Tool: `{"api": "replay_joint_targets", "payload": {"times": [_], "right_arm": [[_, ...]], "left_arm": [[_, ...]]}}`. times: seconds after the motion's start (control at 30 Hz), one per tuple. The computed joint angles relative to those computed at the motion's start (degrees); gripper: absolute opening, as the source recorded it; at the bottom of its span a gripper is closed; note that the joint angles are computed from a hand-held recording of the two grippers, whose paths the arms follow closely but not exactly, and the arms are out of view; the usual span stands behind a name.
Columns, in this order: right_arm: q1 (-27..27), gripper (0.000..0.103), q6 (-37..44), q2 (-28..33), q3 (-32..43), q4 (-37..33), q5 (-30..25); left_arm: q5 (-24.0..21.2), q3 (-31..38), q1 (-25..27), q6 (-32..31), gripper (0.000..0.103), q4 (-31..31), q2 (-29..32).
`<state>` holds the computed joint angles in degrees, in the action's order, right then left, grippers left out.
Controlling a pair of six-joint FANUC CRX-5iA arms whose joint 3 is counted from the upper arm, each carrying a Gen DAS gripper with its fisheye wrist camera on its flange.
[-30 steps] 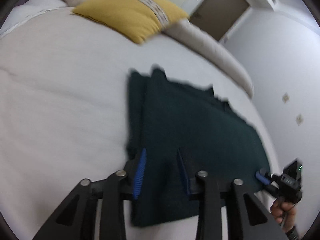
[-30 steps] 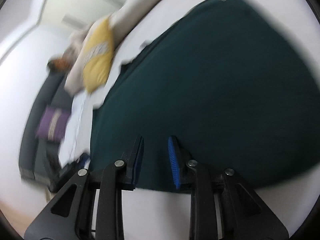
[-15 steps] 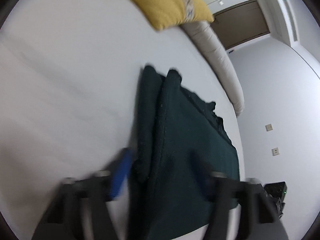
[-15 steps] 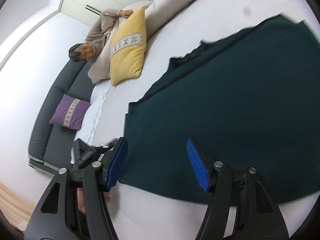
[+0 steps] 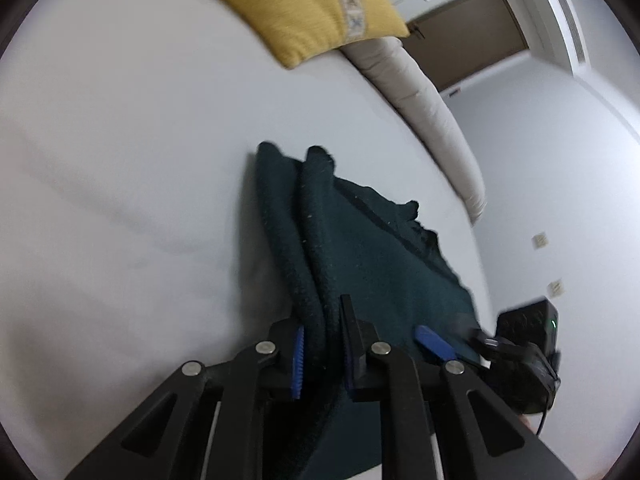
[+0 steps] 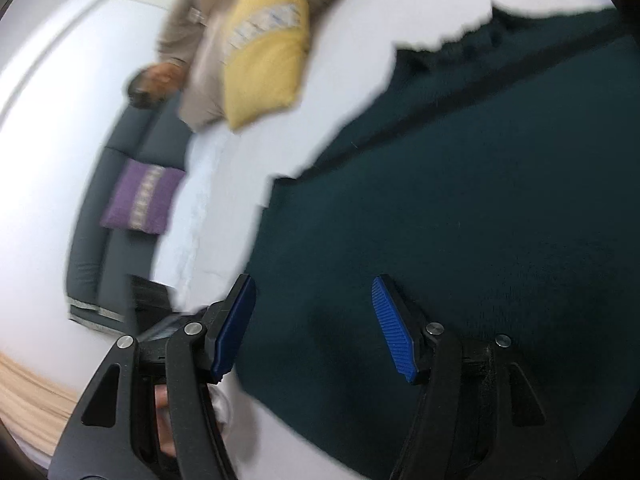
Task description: Fold small clothes
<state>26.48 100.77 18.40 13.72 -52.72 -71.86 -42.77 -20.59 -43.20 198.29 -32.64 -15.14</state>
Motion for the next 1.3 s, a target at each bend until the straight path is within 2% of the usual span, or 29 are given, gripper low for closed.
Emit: {"api": "replay_joint_targets", "payload": {"times": [0.07,0.1,0.17,0.3,0.37,0.47,0.53,0.6,0.67,0.73,0.77,0.8,0.83,0.87,0.97,1.0,1.03,1.07,1.1,1.17,1.27,1.3], "right_arm": [[0.71,0.032,1.02,1.89,0.49,0.23,1.95],[-0.18,0.031,0.42,2.84,1.13,-1.04,1.23],[-2.43,0.033,0.07,4.85,2.93,-5.08,-1.58],[-7.65,0.036,1.94,4.55,3.43,-8.71,-4.24],[-11.61,0.045,2.27,5.17,4.12,-11.47,-5.84],[-16.37,0.055,1.25,6.10,4.90,-13.02,-6.24],[-18.65,0.054,0.03,7.37,5.61,-13.67,-6.48],[-21.05,0.054,-0.51,9.47,6.40,-16.58,-8.50],[-22.12,0.054,-0.12,10.52,6.73,-18.35,-9.85],[-22.30,0.054,0.73,11.22,7.62,-18.42,-10.82],[-21.77,0.054,0.45,11.57,8.26,-18.02,-10.56],[-21.46,0.054,0.08,11.78,8.72,-17.43,-10.45],[-21.23,0.054,-0.55,11.66,8.97,-16.64,-10.30],[-20.85,0.055,-1.06,11.56,9.24,-15.98,-10.07],[-18.89,0.055,-2.68,11.12,10.10,-13.00,-9.98],[-18.02,0.055,-3.07,11.04,10.33,-12.22,-9.80],[-16.95,0.055,-3.83,11.13,10.98,-10.62,-9.87],[-16.43,0.055,-4.34,10.90,11.09,-9.71,-9.85],[-15.68,0.055,-5.15,10.99,11.53,-8.69,-9.73],[-15.32,0.055,-5.21,10.87,11.40,-7.83,-10.23],[-13.84,0.055,-6.47,11.49,12.75,-6.11,-11.08],[-13.28,0.055,-7.04,11.77,13.34,-5.43,-11.20]], "left_arm": [[-0.51,0.73,0.45,-1.57,0.016,1.09,0.51],[-1.01,1.34,0.41,-1.83,0.016,1.26,0.79],[-2.32,3.23,-0.01,-2.64,0.015,1.04,1.64],[-4.29,10.54,-0.41,-8.11,0.015,1.77,6.12],[-4.37,15.34,-0.66,-11.45,0.015,2.30,9.74],[-2.40,24.16,-0.46,-18.19,0.015,4.64,18.13],[-0.41,29.12,0.42,-23.41,0.015,9.18,25.07],[3.88,30.23,1.50,-26.07,0.018,14.11,29.86],[8.36,28.43,1.75,-24.64,0.018,17.24,30.71],[9.64,28.05,0.06,-20.86,0.029,13.57,28.95],[12.45,26.42,-0.14,-20.21,0.043,13.46,27.32],[16.01,24.52,-0.86,-17.87,0.050,11.12,24.75],[16.94,24.09,-1.74,-15.50,0.052,8.05,23.28],[16.36,24.20,-3.12,-12.23,0.052,3.73,21.64],[12.24,22.70,-8.89,4.19,0.052,-13.57,16.06],[8.42,22.46,-10.44,5.93,0.052,-16.08,15.18],[2.51,22.84,-11.94,6.46,0.052,-17.49,14.91],[-0.72,22.60,-11.59,4.88,0.052,-16.06,14.83],[-0.95,21.29,-10.58,4.52,0.052,-13.65,14.64],[4.90,17.34,-8.37,5.00,0.052,-9.74,14.06],[8.87,17.22,-7.91,0.11,0.052,-5.84,17.40],[10.90,17.24,-7.05,-3.09,0.052,-2.08,19.23]]}}
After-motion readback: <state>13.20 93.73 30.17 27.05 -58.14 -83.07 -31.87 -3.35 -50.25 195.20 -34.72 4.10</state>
